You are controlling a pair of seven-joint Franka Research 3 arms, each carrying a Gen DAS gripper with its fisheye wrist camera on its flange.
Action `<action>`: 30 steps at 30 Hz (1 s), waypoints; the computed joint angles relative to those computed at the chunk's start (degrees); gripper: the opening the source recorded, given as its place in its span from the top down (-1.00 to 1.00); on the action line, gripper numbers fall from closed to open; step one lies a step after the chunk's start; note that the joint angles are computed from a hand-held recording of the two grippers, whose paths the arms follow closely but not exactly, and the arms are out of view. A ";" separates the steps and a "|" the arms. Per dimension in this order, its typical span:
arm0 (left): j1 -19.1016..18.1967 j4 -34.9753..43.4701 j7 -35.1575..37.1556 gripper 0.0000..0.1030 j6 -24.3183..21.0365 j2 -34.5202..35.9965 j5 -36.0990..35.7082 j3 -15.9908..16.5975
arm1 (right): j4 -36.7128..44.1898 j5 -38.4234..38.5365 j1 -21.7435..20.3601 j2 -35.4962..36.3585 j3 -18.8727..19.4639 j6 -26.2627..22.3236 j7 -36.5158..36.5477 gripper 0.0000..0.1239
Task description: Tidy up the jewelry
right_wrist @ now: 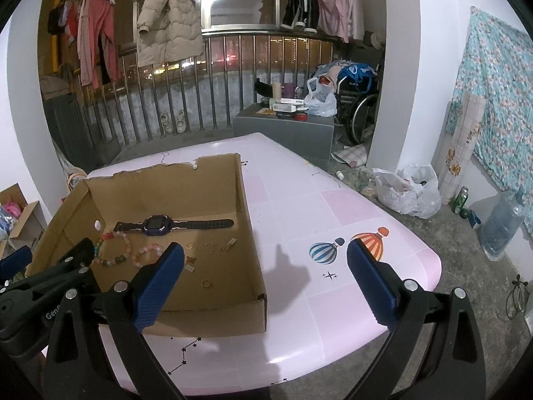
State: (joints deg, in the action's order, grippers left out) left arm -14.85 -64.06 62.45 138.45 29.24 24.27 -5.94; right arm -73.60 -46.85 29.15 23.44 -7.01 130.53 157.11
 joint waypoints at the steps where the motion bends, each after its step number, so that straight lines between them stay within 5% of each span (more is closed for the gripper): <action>1: 0.10 -0.02 0.03 -0.84 0.04 -0.01 -0.08 0.01 | -0.03 -0.04 0.04 0.03 -0.01 0.02 0.12 -0.55; 30: 0.96 -1.80 -0.22 -0.84 1.08 -1.60 -0.91 -0.23 | -1.81 -1.15 0.04 -1.33 0.69 -0.45 0.21 -0.55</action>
State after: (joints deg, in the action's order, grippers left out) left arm -13.89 -65.85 62.23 139.53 27.64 23.36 -6.16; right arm -75.40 -48.01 29.19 22.11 -6.32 130.08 157.32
